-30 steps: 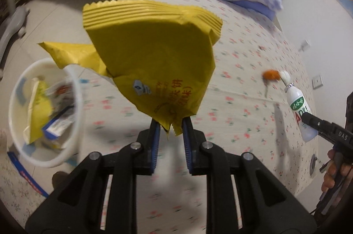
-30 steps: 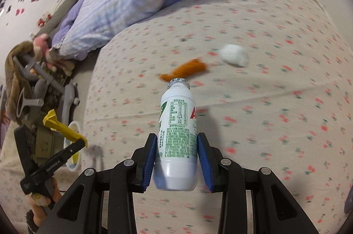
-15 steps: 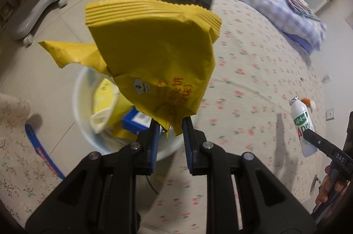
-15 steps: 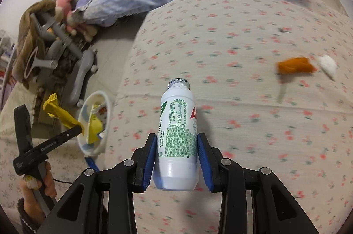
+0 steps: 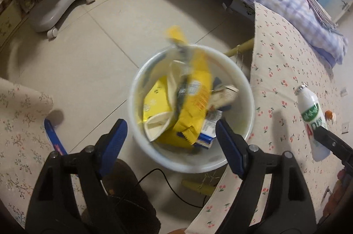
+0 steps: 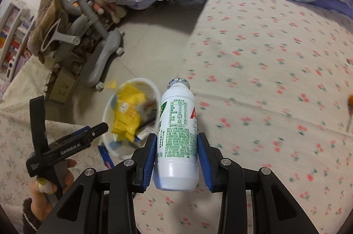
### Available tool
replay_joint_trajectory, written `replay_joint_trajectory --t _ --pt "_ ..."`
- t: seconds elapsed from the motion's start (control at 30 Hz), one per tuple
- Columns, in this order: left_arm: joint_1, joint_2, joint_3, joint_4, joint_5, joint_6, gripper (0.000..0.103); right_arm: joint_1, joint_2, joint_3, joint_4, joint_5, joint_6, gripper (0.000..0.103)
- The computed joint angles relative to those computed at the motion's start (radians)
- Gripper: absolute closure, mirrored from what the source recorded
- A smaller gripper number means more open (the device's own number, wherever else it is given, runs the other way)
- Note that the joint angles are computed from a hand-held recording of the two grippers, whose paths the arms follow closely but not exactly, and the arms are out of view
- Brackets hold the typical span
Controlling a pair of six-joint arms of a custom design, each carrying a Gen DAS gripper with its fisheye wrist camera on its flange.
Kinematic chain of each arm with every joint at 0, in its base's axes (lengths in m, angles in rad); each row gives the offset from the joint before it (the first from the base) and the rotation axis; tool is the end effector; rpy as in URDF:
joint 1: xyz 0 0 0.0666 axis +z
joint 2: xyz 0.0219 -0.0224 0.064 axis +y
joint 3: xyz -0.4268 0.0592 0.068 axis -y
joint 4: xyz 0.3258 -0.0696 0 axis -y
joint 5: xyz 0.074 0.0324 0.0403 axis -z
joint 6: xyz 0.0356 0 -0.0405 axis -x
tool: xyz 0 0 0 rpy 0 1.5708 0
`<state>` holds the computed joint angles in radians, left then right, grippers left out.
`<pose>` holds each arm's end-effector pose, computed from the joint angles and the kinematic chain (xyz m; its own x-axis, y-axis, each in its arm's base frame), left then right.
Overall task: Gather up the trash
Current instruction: 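Carry the snack bag and bottle over the wastebasket with both tools, then open the left tool to drop the bag while the right tool drops the bottle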
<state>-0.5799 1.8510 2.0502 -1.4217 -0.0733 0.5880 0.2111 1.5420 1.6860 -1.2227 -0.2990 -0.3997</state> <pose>0.4712 -0.3060 0.4834 -0.9458 -0.0418 -0.3222 0.0011 0.9912 -0.1320 0.4387 0.1043 0.5106 -0.9247 0.1822 -0.3342 0.0255 0.9058 0.4230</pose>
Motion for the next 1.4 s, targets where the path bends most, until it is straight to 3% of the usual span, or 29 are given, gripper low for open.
replay_joint_trajectory --t 0.23,0.47,0.8,0.87,0.93,1.4 --pt "0.036 -0.053 -0.092 -0.006 -0.033 0.008 0.02 0.061 0.064 0.035 0.049 -0.019 -0.02 0.065" --pt "0.062 -0.096 -0.166 0.001 -0.073 -0.001 0.012 0.119 0.138 0.095 0.076 -0.005 -0.014 0.065" --pt "0.099 -0.14 -0.218 0.029 -0.046 0.02 0.005 0.154 0.175 0.105 0.139 -0.022 -0.019 0.065" --pt "0.1 -0.141 -0.222 0.034 -0.038 0.023 0.002 0.155 0.173 0.101 0.149 -0.033 -0.02 0.06" --pt "0.101 -0.143 -0.228 0.037 -0.034 0.026 0.002 0.152 0.166 0.096 0.156 -0.04 -0.028 0.039" --pt "0.074 -0.132 -0.2 0.024 -0.022 0.03 0.001 0.087 0.067 0.063 0.088 0.079 0.047 0.037"
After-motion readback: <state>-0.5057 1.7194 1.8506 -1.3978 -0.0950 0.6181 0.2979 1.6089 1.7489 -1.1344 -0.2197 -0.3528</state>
